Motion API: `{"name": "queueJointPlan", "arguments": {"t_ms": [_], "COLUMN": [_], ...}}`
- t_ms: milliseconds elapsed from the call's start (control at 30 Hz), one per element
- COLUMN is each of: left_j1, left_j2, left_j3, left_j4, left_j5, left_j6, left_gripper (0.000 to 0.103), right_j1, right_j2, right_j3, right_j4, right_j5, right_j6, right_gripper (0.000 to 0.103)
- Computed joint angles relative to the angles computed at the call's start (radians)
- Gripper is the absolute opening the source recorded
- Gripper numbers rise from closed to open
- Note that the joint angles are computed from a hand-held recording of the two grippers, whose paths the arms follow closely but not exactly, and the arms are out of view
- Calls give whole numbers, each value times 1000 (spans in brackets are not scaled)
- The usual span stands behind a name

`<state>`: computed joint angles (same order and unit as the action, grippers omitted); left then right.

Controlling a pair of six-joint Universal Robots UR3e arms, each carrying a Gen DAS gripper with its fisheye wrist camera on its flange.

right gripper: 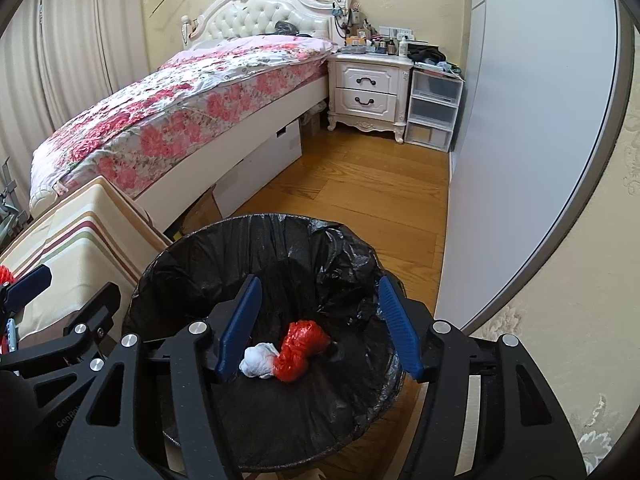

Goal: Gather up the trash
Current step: 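Carry the bottle and red bag over the trash bin and open both grippers, then move both grippers back to the remaining items on the bed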

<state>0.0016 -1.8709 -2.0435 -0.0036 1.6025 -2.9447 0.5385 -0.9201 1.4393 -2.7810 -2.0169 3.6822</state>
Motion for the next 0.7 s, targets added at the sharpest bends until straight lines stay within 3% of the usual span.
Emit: {"name": "queueJointPlan", "arguments": {"t_ms": [400,700], "left_j1": [60,255], "left_j2": [100,307], "left_j3": [-96,-291], "left_j4": [49,32], "left_j5": [-10,-82], "left_j6": [1,56], "left_gripper": [83,83], "right_j1": [35,126], "right_j2": [-17,28], "right_j3": [-8,-117], "right_j4": [22,82], "right_j5": [-10,5], "right_j6": [10,8], "right_gripper": [67,67]}}
